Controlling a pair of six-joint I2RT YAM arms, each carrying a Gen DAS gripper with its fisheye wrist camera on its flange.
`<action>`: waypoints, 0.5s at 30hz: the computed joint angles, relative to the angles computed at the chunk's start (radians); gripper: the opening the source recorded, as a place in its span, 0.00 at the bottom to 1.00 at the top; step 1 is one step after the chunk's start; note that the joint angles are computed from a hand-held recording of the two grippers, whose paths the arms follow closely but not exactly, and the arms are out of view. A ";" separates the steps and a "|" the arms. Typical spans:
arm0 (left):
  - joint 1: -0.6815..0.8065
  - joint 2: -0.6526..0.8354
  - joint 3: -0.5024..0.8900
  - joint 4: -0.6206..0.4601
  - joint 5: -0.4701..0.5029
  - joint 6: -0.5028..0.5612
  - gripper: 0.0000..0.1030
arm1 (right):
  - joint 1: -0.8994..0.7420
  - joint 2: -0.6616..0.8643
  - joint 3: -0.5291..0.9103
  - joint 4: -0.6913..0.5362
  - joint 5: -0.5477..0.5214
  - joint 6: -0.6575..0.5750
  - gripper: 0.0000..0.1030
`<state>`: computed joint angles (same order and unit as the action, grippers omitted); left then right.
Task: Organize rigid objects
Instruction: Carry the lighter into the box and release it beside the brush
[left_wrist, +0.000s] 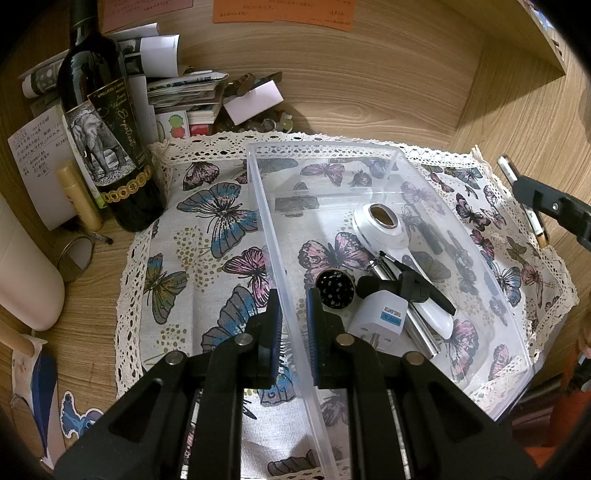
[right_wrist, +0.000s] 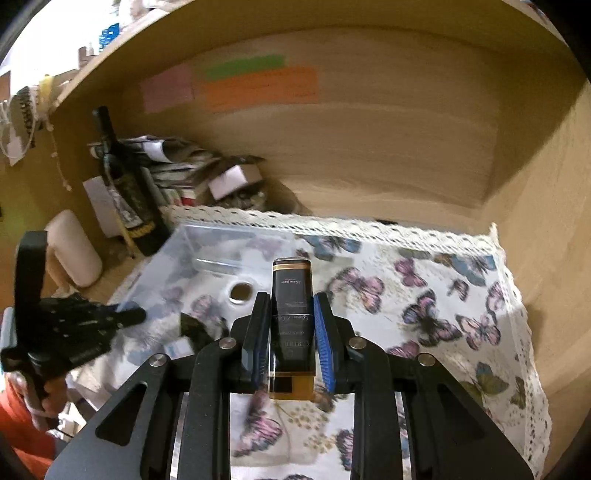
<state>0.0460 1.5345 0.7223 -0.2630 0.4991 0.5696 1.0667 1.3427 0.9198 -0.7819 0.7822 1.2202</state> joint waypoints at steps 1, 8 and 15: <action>-0.001 -0.002 -0.001 0.000 0.000 -0.002 0.11 | -0.005 0.004 0.002 0.024 -0.005 -0.025 0.21; -0.002 -0.002 -0.001 0.000 -0.001 0.000 0.11 | -0.054 0.087 0.042 0.166 -0.084 -0.189 0.21; -0.001 -0.001 -0.001 0.001 -0.001 0.000 0.11 | -0.119 0.181 0.057 0.272 -0.198 -0.294 0.21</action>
